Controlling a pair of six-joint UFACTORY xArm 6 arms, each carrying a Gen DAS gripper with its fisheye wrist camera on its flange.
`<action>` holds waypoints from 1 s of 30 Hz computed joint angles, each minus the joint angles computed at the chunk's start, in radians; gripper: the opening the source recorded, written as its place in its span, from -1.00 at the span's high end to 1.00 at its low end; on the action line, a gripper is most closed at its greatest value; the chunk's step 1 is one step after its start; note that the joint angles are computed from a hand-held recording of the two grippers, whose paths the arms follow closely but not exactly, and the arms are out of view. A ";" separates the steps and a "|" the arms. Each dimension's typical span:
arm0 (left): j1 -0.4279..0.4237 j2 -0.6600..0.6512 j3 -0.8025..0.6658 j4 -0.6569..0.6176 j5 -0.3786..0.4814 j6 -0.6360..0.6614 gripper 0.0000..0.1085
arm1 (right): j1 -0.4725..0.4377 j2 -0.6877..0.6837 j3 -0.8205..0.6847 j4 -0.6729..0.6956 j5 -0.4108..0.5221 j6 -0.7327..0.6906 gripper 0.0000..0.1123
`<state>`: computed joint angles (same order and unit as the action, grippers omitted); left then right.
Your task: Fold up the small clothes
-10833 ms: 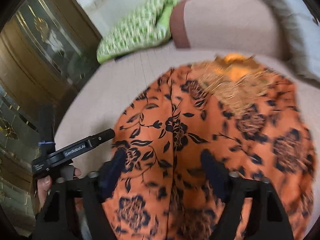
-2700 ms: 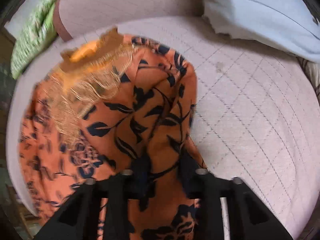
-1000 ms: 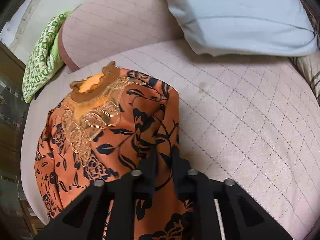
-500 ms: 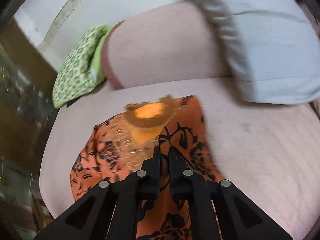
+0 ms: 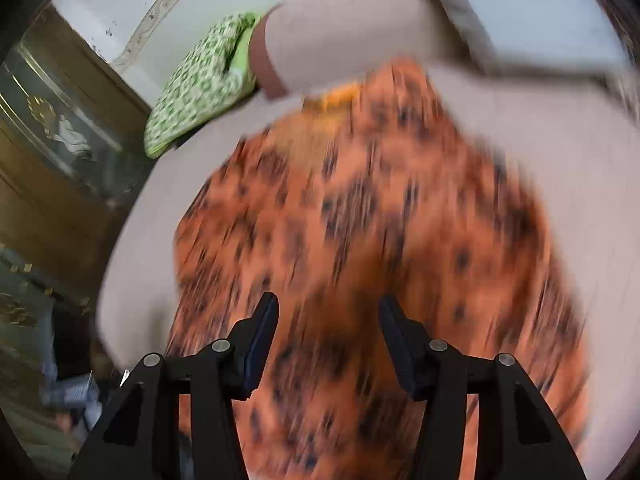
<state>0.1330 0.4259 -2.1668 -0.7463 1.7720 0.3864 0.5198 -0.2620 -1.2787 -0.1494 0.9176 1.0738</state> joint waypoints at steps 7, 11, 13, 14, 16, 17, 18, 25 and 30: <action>-0.105 -0.161 0.204 0.208 -0.137 0.044 0.30 | 0.160 0.003 0.153 -0.008 -0.138 0.205 0.16; -0.116 -0.172 0.201 0.174 -0.077 0.013 0.92 | 0.185 0.038 0.085 -0.032 -0.075 0.162 0.90; -0.087 -0.185 0.184 0.102 -0.037 0.018 0.92 | 0.196 -0.018 0.111 -0.074 -0.100 0.225 0.90; -0.067 -0.200 0.178 0.063 -0.016 0.033 0.92 | 0.210 -0.039 0.103 -0.113 -0.070 0.262 0.90; -0.068 -0.221 0.178 0.086 -0.014 0.045 0.90 | 0.242 -0.082 0.099 -0.185 -0.003 0.337 0.90; -0.080 -0.233 0.191 0.119 -0.029 0.045 0.89 | 0.253 -0.093 0.100 -0.206 0.036 0.370 0.90; -0.105 -0.247 0.221 0.175 -0.059 0.051 0.85 | 0.253 -0.105 0.111 -0.207 0.060 0.381 0.90; -0.157 -0.257 0.261 0.258 -0.101 0.035 0.41 | 0.199 -0.176 0.278 -0.152 -0.111 0.408 0.36; -0.078 -0.243 0.186 0.175 -0.124 0.009 0.07 | 0.216 -0.270 0.265 -0.253 0.005 0.443 -0.07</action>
